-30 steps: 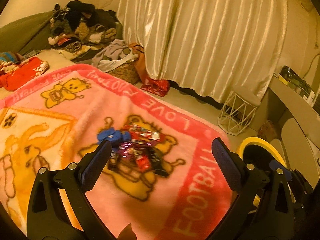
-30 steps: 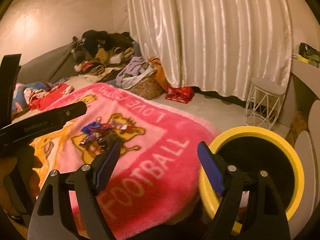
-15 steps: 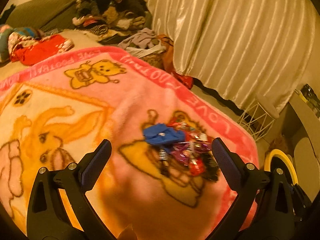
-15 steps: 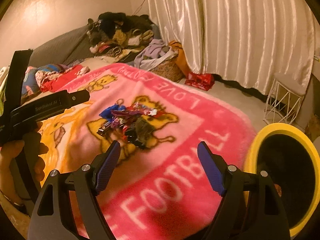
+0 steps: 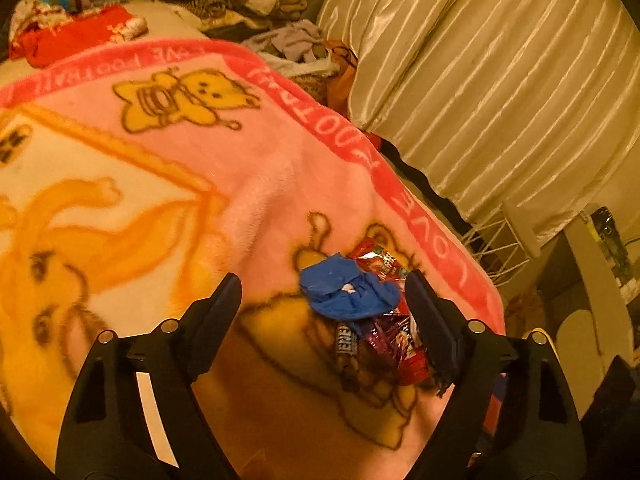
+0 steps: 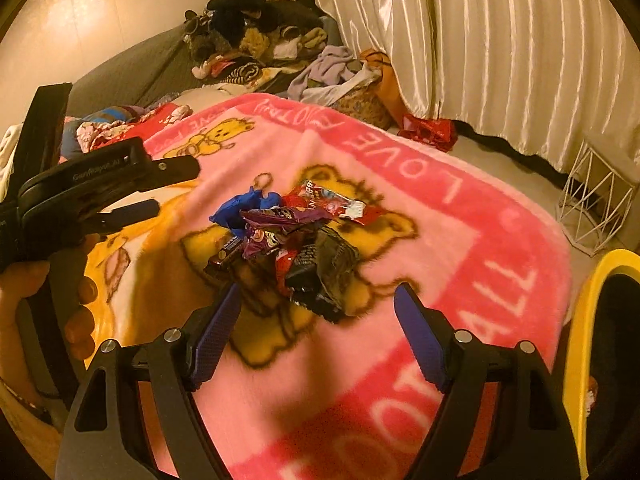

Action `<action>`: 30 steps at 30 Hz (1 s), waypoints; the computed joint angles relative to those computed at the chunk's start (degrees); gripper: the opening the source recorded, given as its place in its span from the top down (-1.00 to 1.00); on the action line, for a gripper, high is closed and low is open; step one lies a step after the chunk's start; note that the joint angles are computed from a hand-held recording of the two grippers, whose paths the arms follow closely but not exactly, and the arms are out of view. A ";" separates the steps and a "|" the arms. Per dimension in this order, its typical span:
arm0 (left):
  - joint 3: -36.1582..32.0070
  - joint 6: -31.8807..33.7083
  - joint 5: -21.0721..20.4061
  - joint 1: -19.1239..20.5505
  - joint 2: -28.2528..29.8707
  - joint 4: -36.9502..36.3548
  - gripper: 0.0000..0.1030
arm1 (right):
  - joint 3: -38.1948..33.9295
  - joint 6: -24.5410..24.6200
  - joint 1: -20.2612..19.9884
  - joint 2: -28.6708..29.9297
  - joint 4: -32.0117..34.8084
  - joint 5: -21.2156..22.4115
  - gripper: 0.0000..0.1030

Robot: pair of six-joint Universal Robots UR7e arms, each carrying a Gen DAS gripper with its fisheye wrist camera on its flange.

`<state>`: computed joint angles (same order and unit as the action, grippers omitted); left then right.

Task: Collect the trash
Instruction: 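Grasp the dark green snack wrapper with the right tool while the left tool grasps the blue bag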

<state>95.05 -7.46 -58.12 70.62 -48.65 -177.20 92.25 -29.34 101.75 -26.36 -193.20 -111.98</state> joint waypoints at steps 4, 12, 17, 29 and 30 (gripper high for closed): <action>-2.59 -2.00 -2.67 1.21 1.31 3.09 -0.35 | -2.38 1.48 -0.29 1.12 3.06 -0.47 -0.32; -6.99 -5.40 -5.83 2.72 4.51 9.02 0.07 | -4.06 6.20 -2.05 0.68 10.54 0.98 0.33; -6.88 -4.70 -6.59 2.29 4.96 9.58 0.45 | -1.87 6.75 -2.50 -0.64 9.83 1.35 0.50; -2.31 -2.61 -8.06 0.21 3.84 8.23 0.70 | 3.60 10.78 -3.83 -5.35 7.08 2.96 0.53; -1.71 -2.36 -8.08 -0.01 3.62 7.85 0.70 | 3.92 10.99 -3.87 -5.67 6.79 2.87 0.53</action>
<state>93.34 -9.82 -66.20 70.61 -45.03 -169.36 96.17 -18.35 97.89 -32.03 -186.40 -109.11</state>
